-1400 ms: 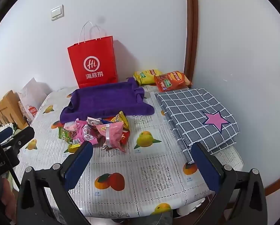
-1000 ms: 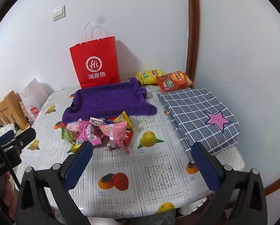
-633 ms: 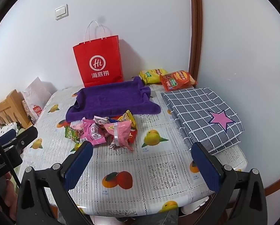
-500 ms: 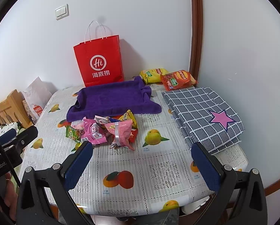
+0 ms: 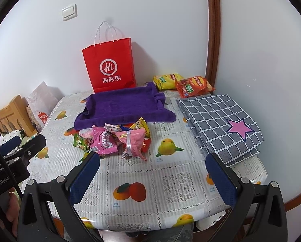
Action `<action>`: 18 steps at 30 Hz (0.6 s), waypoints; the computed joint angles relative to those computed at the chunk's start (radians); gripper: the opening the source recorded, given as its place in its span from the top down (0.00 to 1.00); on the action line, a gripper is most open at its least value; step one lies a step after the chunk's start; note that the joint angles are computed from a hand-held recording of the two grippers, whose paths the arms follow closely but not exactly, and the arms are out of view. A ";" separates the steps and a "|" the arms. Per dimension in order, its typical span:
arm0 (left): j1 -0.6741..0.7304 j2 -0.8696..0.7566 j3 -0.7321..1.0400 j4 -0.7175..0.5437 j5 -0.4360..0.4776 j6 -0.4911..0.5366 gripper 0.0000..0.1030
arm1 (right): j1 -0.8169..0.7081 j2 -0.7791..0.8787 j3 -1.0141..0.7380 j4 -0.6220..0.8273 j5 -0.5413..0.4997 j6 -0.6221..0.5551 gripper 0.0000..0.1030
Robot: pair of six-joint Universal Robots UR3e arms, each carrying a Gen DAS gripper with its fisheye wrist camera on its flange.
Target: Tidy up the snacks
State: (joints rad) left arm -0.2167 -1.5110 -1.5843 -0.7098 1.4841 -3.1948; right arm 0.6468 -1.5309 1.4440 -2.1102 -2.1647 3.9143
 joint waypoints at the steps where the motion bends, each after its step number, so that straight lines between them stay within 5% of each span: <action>1: 0.000 0.004 -0.007 0.004 0.001 0.000 0.00 | 0.001 0.001 -0.001 0.000 -0.001 0.000 0.00; 18: 0.013 0.014 -0.014 0.003 -0.019 0.005 0.00 | 0.016 0.004 -0.019 0.001 -0.010 -0.005 0.00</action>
